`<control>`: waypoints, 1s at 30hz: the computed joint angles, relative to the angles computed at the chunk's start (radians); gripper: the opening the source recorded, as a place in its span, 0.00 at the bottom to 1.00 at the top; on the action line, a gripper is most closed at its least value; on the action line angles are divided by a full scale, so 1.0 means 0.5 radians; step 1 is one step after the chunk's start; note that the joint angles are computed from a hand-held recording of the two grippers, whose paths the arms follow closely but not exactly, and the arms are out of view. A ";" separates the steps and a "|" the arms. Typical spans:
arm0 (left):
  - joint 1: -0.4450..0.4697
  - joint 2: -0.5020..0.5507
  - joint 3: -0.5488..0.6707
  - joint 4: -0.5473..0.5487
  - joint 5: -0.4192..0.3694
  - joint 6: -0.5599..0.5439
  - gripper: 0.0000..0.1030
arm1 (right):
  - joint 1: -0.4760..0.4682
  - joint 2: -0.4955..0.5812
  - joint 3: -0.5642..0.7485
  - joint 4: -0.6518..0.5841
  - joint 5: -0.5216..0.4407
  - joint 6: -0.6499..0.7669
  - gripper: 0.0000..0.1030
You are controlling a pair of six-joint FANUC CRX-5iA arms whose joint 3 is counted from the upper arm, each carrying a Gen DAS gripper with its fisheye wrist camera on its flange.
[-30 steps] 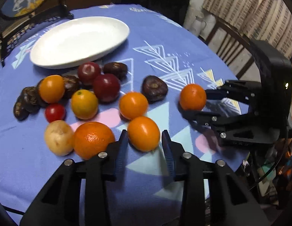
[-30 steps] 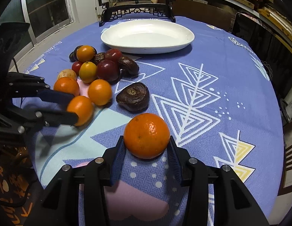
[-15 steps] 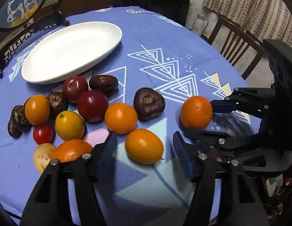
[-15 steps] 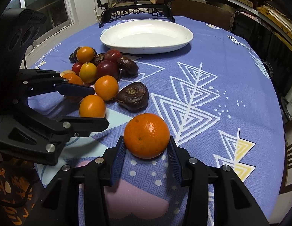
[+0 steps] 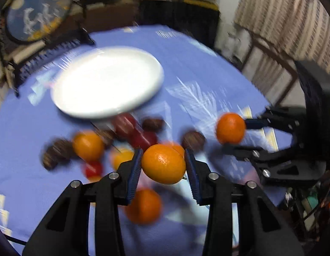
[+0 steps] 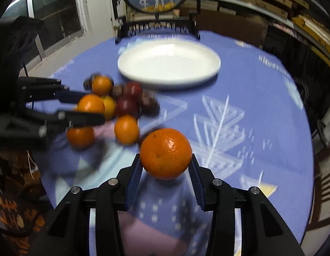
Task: Organize fruits
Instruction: 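Carry both fruits over the white plate and release them from both tools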
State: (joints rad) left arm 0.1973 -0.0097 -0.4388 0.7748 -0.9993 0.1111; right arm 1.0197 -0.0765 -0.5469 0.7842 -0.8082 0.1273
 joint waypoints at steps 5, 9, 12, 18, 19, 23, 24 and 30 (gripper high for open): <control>-0.092 0.105 0.199 0.162 0.317 0.119 0.38 | -0.171 0.027 0.085 0.249 0.091 -0.010 0.43; -0.217 0.266 0.411 -0.021 0.559 0.374 0.38 | -0.409 0.199 0.279 0.235 0.295 0.066 0.43; -0.302 0.430 0.624 -0.367 0.642 0.683 0.38 | -0.533 0.358 0.462 0.030 0.393 0.245 0.43; -0.379 0.682 0.939 -0.718 0.607 0.990 0.38 | -0.676 0.644 0.791 -0.317 0.381 0.571 0.43; -0.384 0.708 0.970 -0.735 0.598 1.006 0.38 | -0.688 0.671 0.822 -0.344 0.374 0.600 0.43; -0.407 0.786 1.064 -0.812 0.582 1.051 0.41 | -0.733 0.760 0.954 -0.492 0.337 0.767 0.45; -0.411 0.793 1.071 -0.828 0.597 1.067 0.49 | -0.740 0.776 0.975 -0.496 0.321 0.770 0.49; -0.363 0.716 0.923 -0.638 0.707 0.919 0.61 | -0.727 0.695 0.851 -0.286 0.371 0.562 0.56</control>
